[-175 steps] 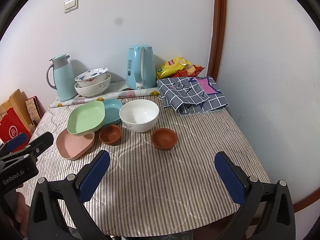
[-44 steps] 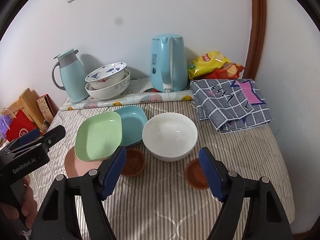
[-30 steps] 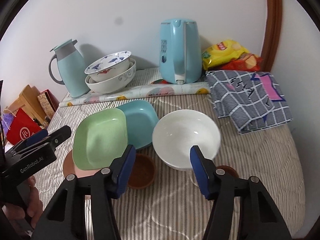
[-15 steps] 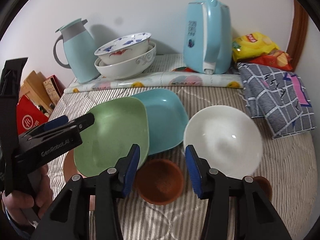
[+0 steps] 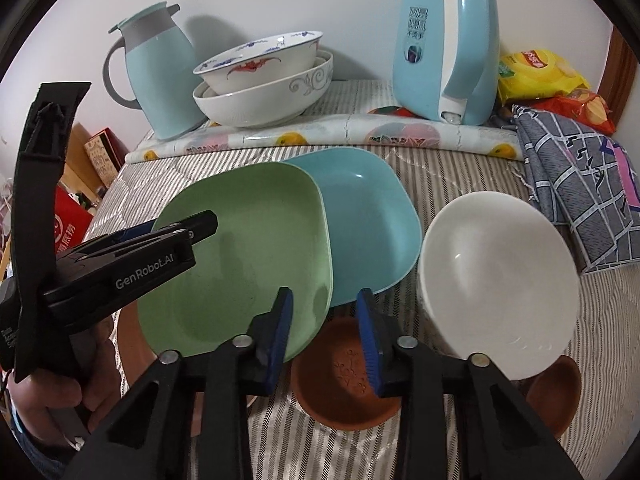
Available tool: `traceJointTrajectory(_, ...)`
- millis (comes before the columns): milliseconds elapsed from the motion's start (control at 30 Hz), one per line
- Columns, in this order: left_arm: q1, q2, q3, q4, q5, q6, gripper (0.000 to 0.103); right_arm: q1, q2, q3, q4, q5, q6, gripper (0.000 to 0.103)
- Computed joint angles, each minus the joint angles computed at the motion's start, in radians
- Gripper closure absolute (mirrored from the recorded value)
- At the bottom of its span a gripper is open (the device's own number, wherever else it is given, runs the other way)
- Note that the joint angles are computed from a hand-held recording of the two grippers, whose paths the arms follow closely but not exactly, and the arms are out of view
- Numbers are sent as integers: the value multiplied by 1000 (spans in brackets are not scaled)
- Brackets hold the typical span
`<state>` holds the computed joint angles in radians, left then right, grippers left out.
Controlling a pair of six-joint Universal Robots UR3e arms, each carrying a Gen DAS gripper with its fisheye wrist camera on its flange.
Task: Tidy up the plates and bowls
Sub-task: 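Move the right gripper to the green plate rim and close on it, then lift the green plate with the right gripper over the pink plate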
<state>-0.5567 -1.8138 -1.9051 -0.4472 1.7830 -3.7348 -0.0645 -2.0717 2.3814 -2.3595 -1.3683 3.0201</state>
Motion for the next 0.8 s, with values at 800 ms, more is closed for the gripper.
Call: traceJointTrajectory(800,-7,112,-100,32,21,10,88,97,9,0,-72,-98,82,94)
